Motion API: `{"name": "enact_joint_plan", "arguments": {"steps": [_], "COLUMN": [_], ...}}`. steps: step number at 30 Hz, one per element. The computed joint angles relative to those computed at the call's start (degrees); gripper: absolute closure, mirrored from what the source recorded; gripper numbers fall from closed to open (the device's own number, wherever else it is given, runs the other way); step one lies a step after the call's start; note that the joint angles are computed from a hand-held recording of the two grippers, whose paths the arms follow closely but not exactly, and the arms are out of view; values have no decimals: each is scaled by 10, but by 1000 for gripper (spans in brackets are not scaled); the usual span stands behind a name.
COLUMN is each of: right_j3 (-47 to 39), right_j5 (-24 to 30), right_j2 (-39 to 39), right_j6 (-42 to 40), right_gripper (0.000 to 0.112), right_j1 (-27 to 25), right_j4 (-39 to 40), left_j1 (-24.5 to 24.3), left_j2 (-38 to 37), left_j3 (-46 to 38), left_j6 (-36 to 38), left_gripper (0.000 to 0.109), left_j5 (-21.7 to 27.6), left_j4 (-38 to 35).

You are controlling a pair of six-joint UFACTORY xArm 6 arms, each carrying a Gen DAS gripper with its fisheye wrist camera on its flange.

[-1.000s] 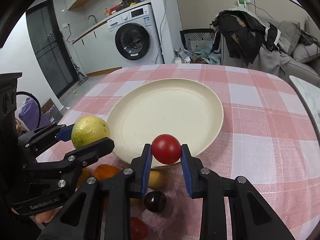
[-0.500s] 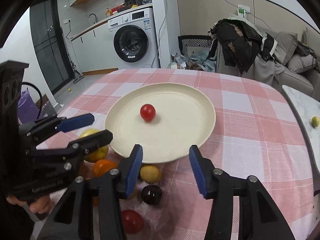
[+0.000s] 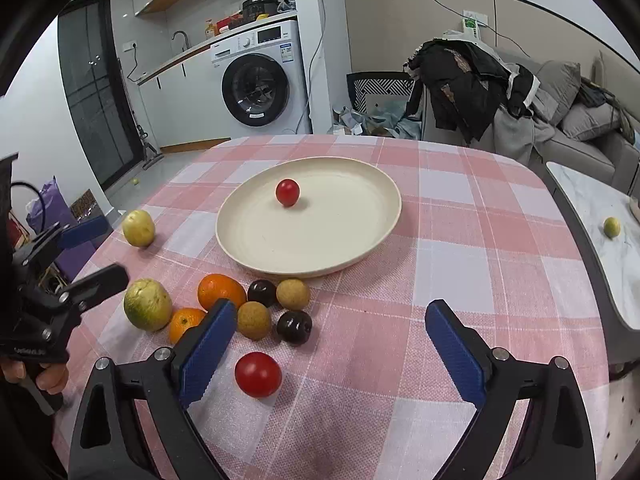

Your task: Organize fruits

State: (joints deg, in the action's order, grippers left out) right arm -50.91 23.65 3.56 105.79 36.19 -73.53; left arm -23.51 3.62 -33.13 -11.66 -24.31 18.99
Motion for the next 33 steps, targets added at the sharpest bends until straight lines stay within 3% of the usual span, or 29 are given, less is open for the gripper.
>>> {"name": "enact_joint_plan", "arguments": {"steps": [3, 8, 15, 21, 27, 29, 33], "right_j3": [6, 8, 11, 10, 10, 12, 14], "right_j5": [-7, -13, -24, -28, -32, -38, -51], "right_j2": [-1, 5, 6, 11, 10, 9, 11], "right_j6": [7, 9, -2, -7, -24, -33, -61], "right_gripper": [14, 13, 13, 13, 13, 13, 13], "right_j1": [0, 5, 5, 4, 5, 3, 1], "right_j4": [0, 0, 6, 14, 25, 33, 56], "left_j1": [20, 27, 6, 16, 18, 24, 45], "left_j2": [-2, 11, 34, 47, 53, 60, 78], "left_j3": [11, 18, -3, -33, -45, -57, -103], "left_j6": [-44, -58, -50, -124, -148, -187, -339], "left_gripper": [9, 9, 9, 15, 16, 20, 33], "left_j5": [-7, -12, 18, 51, 59, 66, 83], "left_j4": [48, 57, 49, 133, 164, 205, 368]}}
